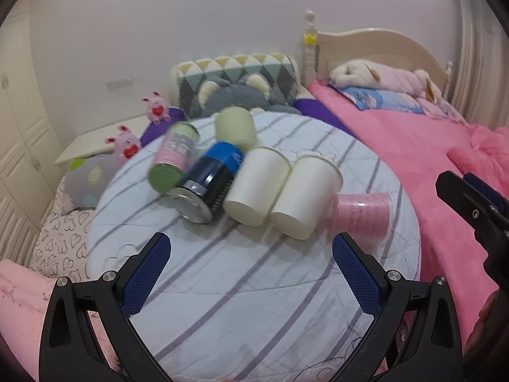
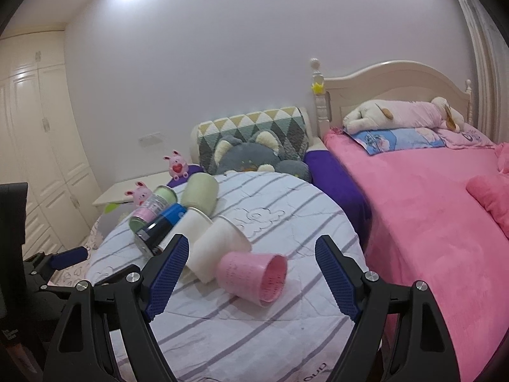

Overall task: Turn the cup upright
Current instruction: 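Move the right gripper toward the two white paper cups lying sideways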

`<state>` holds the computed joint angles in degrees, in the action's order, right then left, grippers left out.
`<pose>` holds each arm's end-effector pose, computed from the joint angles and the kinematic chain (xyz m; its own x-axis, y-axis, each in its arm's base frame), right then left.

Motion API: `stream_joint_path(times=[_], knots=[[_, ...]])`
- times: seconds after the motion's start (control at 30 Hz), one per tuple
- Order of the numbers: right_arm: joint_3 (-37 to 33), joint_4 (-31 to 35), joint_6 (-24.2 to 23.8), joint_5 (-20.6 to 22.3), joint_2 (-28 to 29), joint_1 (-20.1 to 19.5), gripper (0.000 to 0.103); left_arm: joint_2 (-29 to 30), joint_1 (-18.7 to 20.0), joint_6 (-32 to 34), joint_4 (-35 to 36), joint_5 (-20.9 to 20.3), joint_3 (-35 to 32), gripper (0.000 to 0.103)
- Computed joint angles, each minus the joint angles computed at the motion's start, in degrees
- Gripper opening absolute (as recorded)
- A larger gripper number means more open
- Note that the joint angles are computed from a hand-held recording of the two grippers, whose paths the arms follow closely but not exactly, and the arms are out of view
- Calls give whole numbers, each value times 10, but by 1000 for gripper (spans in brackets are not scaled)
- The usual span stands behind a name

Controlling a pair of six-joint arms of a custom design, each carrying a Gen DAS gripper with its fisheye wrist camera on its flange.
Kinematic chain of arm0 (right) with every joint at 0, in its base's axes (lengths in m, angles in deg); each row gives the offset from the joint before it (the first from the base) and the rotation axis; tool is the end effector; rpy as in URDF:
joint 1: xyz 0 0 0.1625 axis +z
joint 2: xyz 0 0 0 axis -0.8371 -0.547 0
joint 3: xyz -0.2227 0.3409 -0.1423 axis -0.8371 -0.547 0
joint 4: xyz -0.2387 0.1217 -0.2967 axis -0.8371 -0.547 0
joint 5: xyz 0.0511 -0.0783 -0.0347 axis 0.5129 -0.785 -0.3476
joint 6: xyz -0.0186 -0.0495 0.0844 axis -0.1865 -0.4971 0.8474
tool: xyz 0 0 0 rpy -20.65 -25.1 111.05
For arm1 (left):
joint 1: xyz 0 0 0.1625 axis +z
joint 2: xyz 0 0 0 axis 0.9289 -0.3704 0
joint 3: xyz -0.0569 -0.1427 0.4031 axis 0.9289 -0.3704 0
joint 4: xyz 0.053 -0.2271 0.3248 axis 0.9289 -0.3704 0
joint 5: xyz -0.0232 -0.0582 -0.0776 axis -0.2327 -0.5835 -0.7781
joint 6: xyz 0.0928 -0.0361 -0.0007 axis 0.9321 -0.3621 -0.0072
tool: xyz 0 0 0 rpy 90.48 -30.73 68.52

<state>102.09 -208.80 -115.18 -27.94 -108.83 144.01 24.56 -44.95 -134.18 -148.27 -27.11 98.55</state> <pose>0.1085 -0.4130 0.3532 -0.8088 -0.2707 0.5221 -0.5817 0.4982 -0.6430 -0.4122 -0.4188 0.0423 -0.6722 -0.0716 -0.7369 0.5094 0.6775 -0.5305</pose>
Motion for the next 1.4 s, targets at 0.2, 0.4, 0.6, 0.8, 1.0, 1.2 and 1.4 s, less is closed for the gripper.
stream_joint_path(times=[0.2, 0.4, 0.6, 0.8, 1.0, 1.2, 1.4], knots=[[-17, 17, 3, -6, 15, -19, 83, 25, 28, 95, -99, -29, -14, 103], [-38, 39, 14, -17, 32, -29, 83, 44, 53, 156, -132, -43, -32, 103], [-50, 48, 13, -10, 48, -31, 83, 55, 71, 221, -188, -49, -32, 103], [-64, 59, 14, -2, 62, -40, 83, 67, 83, 281, -204, -50, -43, 102], [-74, 68, 20, 3, 74, -47, 83, 75, 96, 306, -192, -61, -57, 90], [-83, 77, 18, 7, 86, -48, 83, 85, 107, 311, -179, -75, -74, 90], [-90, 86, 20, 14, 90, -53, 83, 96, 108, 319, -170, -67, -86, 84]])
